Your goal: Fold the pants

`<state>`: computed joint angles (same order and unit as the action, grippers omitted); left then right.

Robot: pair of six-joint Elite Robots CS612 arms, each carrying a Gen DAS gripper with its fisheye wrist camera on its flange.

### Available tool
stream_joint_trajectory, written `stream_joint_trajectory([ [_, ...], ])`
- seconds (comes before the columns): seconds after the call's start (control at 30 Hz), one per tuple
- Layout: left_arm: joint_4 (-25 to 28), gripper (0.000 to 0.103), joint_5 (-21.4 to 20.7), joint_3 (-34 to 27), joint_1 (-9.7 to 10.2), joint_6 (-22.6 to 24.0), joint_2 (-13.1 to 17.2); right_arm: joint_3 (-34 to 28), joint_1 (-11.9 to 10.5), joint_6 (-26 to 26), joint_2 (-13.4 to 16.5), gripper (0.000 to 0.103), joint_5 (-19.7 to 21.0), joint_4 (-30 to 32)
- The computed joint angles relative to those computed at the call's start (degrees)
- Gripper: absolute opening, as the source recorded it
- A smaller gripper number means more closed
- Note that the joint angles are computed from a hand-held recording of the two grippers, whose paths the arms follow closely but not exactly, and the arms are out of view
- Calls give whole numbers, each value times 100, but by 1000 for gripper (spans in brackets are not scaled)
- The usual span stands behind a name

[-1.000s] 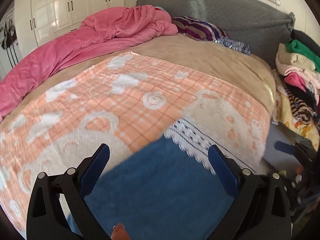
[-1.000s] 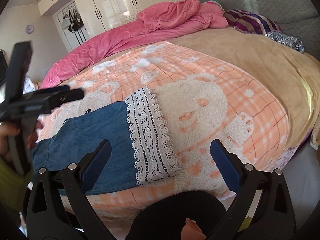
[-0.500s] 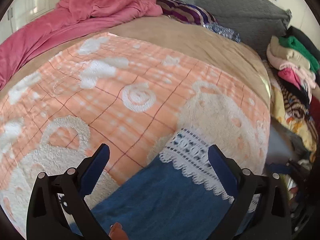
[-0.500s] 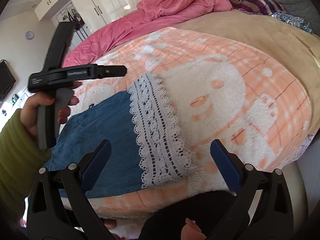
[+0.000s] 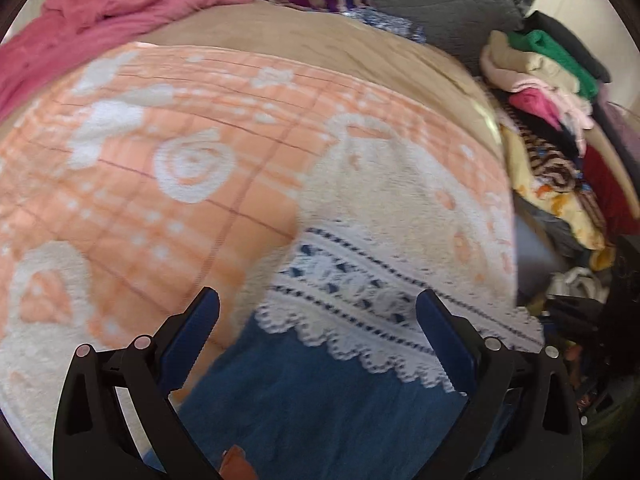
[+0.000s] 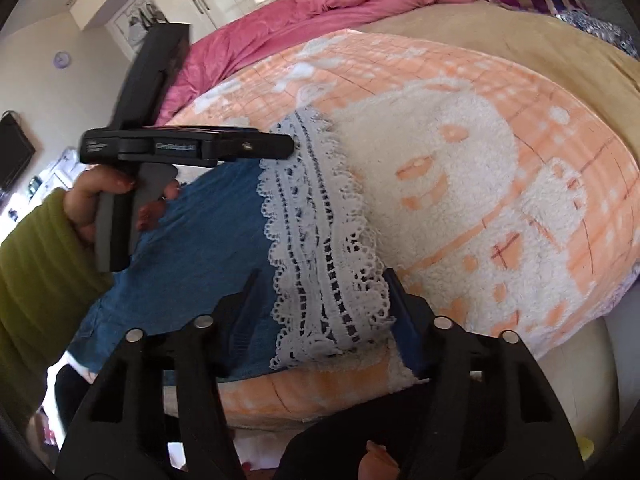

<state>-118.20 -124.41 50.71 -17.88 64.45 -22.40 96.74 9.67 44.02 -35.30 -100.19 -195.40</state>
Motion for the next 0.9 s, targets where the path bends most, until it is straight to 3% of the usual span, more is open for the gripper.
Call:
stream_joint_trajectory([
  [0.1,114,98,64,-60,-33,172,32,9,-38,104,4,58,77,83],
  [0.2,716,97,77,-424,-54,209,204,-11,-63,88,28,59,208,81],
  [0.27,761,96,68,-450,-58,215,242,-29,-63,42,40,58,232,70],
  [0.3,805,93,18,-463,-49,218,249,-22,-62,46,37,51,218,57],
  [0.33,889,89,-47,-508,-29,209,264,-5,-67,70,39,34,222,5],
  [0.37,1143,71,-164,-644,-4,234,312,15,-91,106,53,29,320,-99],
  [0.4,1292,60,-237,-737,14,214,344,21,-110,160,63,28,382,-125],
  [0.57,1260,55,-253,-715,25,144,334,-34,-157,310,131,36,529,-237],
  [0.6,1173,46,-257,-643,23,128,305,-33,-160,307,139,32,550,-289],
  [0.63,1086,38,-267,-581,25,98,279,-19,-171,337,152,21,594,-403],
  [0.67,990,24,-252,-506,28,53,241,0,-185,379,172,20,652,-579],
  [0.77,1018,22,-457,-472,110,144,167,-14,-124,237,154,18,546,-797],
  [0.9,1389,22,-1083,-574,322,474,86,-218,38,-222,119,17,475,-873],
])
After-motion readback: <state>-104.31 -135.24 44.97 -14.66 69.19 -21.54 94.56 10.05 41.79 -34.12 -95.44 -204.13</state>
